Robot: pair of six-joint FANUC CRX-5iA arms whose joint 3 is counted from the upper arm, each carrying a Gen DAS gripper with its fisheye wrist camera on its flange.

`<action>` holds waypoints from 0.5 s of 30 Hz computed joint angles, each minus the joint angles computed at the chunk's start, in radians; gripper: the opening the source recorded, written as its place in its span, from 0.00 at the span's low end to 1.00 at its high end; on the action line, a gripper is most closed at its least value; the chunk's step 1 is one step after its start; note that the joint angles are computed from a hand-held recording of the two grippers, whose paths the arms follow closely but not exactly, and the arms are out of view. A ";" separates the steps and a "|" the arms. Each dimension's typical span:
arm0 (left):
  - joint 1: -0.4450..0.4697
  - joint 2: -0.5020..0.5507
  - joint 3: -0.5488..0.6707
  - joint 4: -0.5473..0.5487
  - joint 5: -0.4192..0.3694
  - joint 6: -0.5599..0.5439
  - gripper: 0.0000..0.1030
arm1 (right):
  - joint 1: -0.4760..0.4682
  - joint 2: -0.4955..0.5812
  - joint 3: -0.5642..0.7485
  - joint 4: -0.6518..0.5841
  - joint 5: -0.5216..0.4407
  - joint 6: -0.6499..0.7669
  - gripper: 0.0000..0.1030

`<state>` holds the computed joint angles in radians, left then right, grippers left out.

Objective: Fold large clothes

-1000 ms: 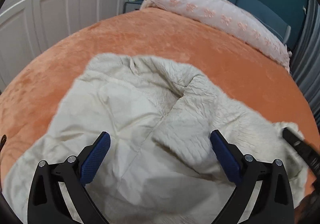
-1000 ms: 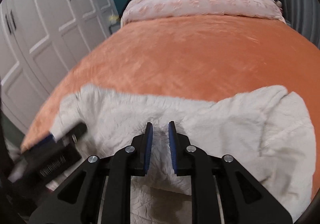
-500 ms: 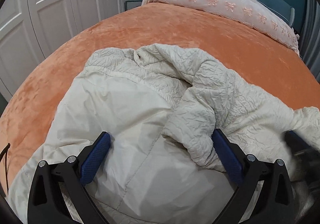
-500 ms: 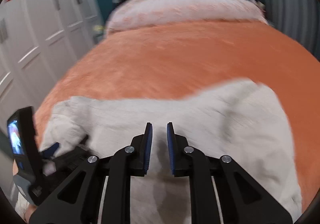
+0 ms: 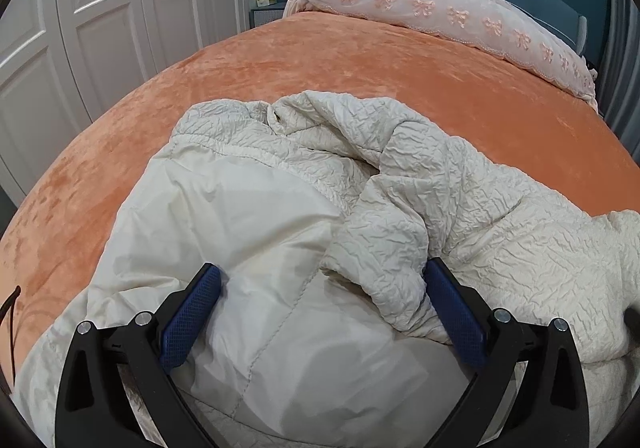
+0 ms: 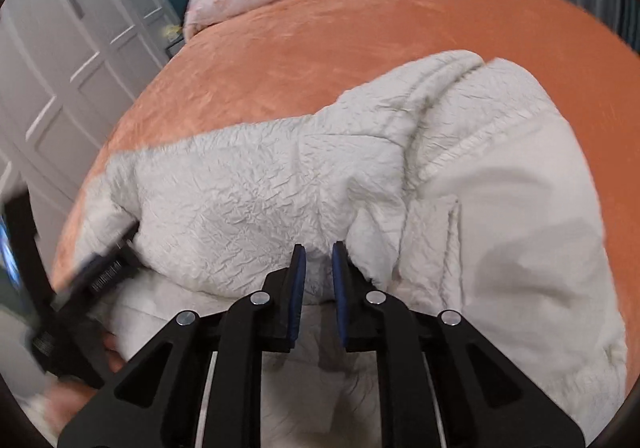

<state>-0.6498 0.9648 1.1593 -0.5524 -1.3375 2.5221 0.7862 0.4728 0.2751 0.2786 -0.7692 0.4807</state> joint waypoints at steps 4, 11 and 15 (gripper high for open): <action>0.007 -0.034 -0.046 0.025 0.028 0.008 0.95 | 0.017 -0.183 -0.183 0.075 0.075 -0.092 0.18; 0.015 -0.293 -0.401 0.085 0.161 0.005 0.95 | 0.102 -0.529 -0.511 0.165 -0.076 -0.218 0.46; 0.000 -0.490 -0.643 0.074 0.211 0.010 0.95 | 0.191 -0.679 -0.623 0.087 -0.185 -0.212 0.53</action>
